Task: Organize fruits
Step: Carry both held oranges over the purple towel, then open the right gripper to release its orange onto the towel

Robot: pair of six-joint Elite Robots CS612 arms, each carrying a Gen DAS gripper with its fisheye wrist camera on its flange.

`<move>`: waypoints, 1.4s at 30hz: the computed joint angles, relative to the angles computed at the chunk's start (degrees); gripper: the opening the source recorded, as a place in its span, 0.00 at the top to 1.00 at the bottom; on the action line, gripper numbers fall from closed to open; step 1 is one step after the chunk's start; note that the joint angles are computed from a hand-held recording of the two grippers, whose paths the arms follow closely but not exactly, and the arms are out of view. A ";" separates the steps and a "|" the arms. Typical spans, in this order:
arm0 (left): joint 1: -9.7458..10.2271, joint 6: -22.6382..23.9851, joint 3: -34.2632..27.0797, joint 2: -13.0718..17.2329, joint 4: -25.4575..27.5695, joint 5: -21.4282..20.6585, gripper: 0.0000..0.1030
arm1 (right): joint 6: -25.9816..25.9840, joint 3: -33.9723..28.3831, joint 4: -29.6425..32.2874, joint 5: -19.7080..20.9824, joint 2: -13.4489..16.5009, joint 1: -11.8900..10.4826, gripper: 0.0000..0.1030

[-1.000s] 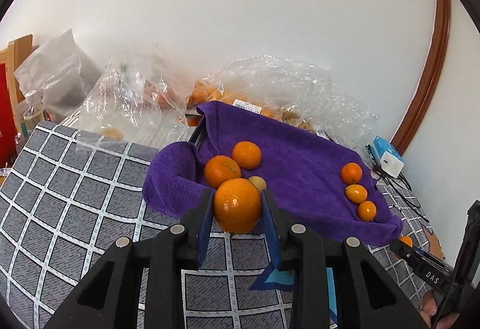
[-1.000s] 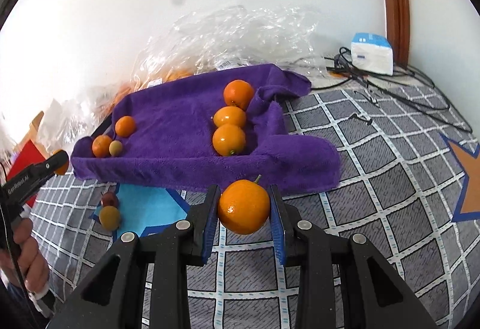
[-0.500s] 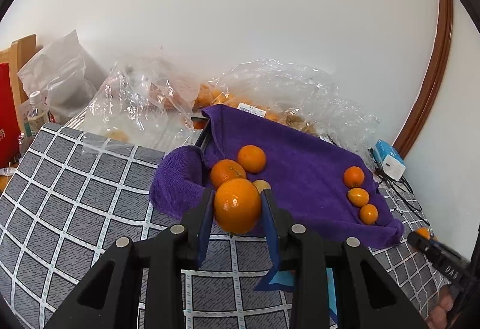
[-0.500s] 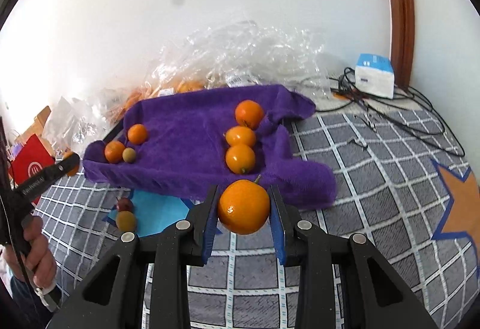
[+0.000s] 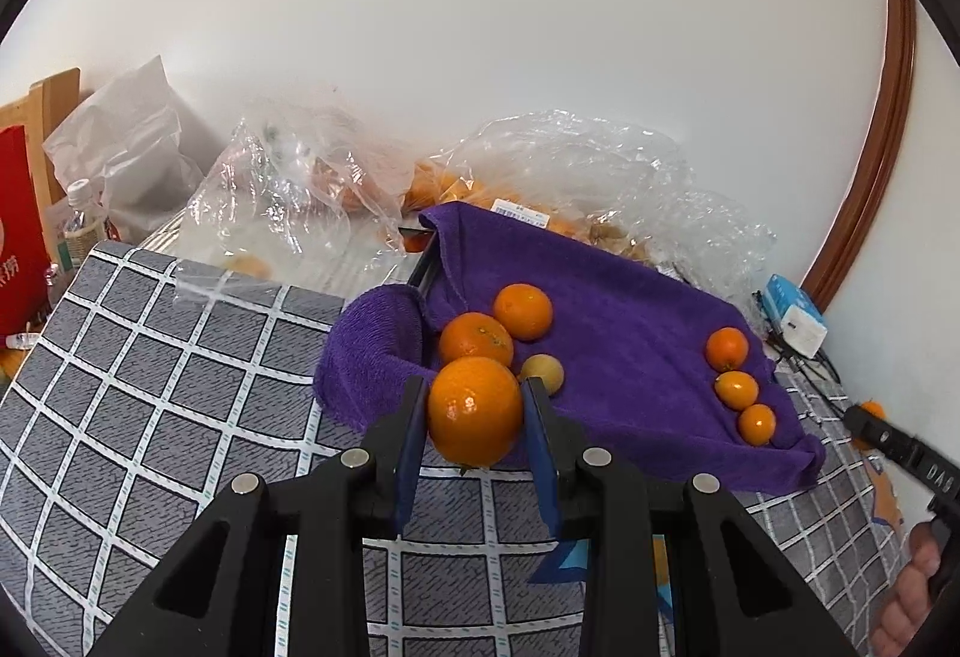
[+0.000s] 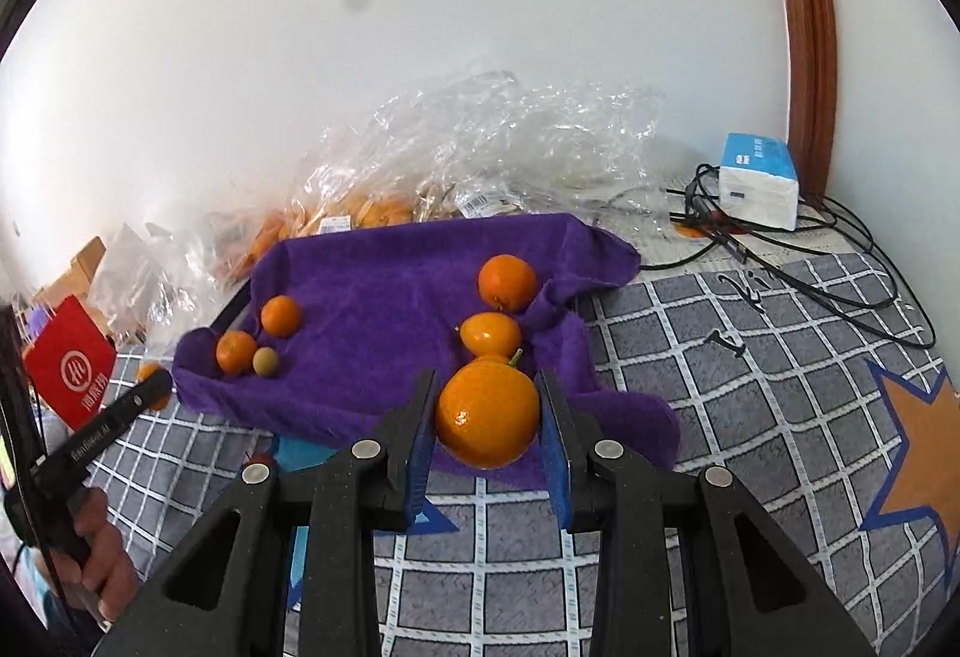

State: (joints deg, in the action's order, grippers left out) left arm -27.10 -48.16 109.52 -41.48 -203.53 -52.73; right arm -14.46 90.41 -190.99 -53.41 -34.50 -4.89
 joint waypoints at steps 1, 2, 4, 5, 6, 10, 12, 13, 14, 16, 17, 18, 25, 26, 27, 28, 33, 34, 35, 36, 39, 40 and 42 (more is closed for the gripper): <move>0.03 -0.05 -0.03 0.04 0.16 -0.02 0.71 | 0.06 -0.31 0.39 0.22 0.01 0.06 0.69; 0.05 -0.17 -0.06 0.09 0.31 -0.01 0.71 | 0.01 -0.62 0.92 0.53 0.01 0.14 0.69; 0.12 -0.32 -0.16 0.20 0.58 -0.03 0.71 | 0.07 -1.00 1.27 0.96 0.02 0.29 0.69; 0.18 -0.34 -0.22 0.30 0.62 -0.12 0.71 | -0.05 -1.26 1.57 1.35 0.07 0.38 0.69; 0.25 -0.52 -0.28 0.36 0.88 -0.25 0.71 | -0.19 -1.51 1.92 1.51 0.14 0.48 0.69; 0.44 -0.60 -0.41 0.45 0.99 -0.84 0.71 | -2.23 -3.13 4.97 1.99 0.92 1.26 0.69; 0.41 -0.53 -0.34 0.44 0.88 -0.68 0.71 | -3.60 -3.95 7.07 0.55 1.23 1.97 0.69; 0.48 -0.56 -0.34 0.35 1.08 -0.84 0.71 | -4.28 -4.25 7.84 0.24 1.33 2.20 0.69; 0.53 -0.73 -0.37 0.20 1.45 -0.77 0.71 | -4.68 -4.42 8.24 0.19 1.39 2.32 0.69; 0.54 -1.63 -0.43 -0.74 4.50 -0.06 0.71 | -5.70 -5.20 9.31 0.32 1.59 2.64 0.69; 0.62 -1.19 -0.40 -1.16 4.96 -0.26 0.71 | -6.07 -5.64 9.87 0.18 1.68 2.80 0.69; 0.74 -0.32 -0.32 -1.43 4.24 -0.70 0.71 | -6.71 -6.32 10.99 -0.26 1.79 3.12 0.69; 2.10 3.51 -1.55 -2.91 5.61 -2.86 0.71 | -9.00 -9.50 15.19 -2.75 3.49 4.96 0.69; 2.52 3.54 -1.96 -2.86 5.94 -4.19 0.71 | -9.54 -9.66 15.34 -2.99 3.73 5.16 0.69; 2.89 3.39 -2.38 -2.77 6.39 -5.40 0.71 | -9.86 -9.73 15.40 -3.07 3.87 5.23 0.69; 3.21 3.36 -2.87 -2.62 7.02 -6.46 0.71 | -10.33 -9.86 15.47 -3.40 4.10 5.36 0.69; 4.27 4.20 -5.50 -1.41 9.47 -10.29 0.71 | -10.70 -9.91 14.14 -5.39 4.55 5.64 0.66; 4.49 4.09 -5.91 -1.20 9.70 -11.35 0.71 | -10.45 -9.89 14.27 -4.70 4.55 5.51 0.62; 4.78 4.06 -6.52 -0.96 10.24 -12.62 0.71 | -10.14 -9.83 14.41 -3.98 4.51 5.31 0.57; 5.01 4.05 -7.09 -0.74 10.92 -13.60 0.71 | -9.95 -9.83 14.47 -3.94 4.47 5.27 0.55; 5.38 4.08 -9.02 -0.06 12.85 -15.30 0.71 | -9.29 -9.41 13.70 -4.42 4.09 5.00 0.53; 5.49 4.33 -9.67 0.15 13.42 -16.00 0.71 | -8.73 -9.24 13.06 -4.07 4.01 4.75 0.52; 5.62 5.19 -11.12 0.65 14.62 -17.08 0.71 | -7.65 -9.06 12.34 -3.50 3.88 4.33 0.52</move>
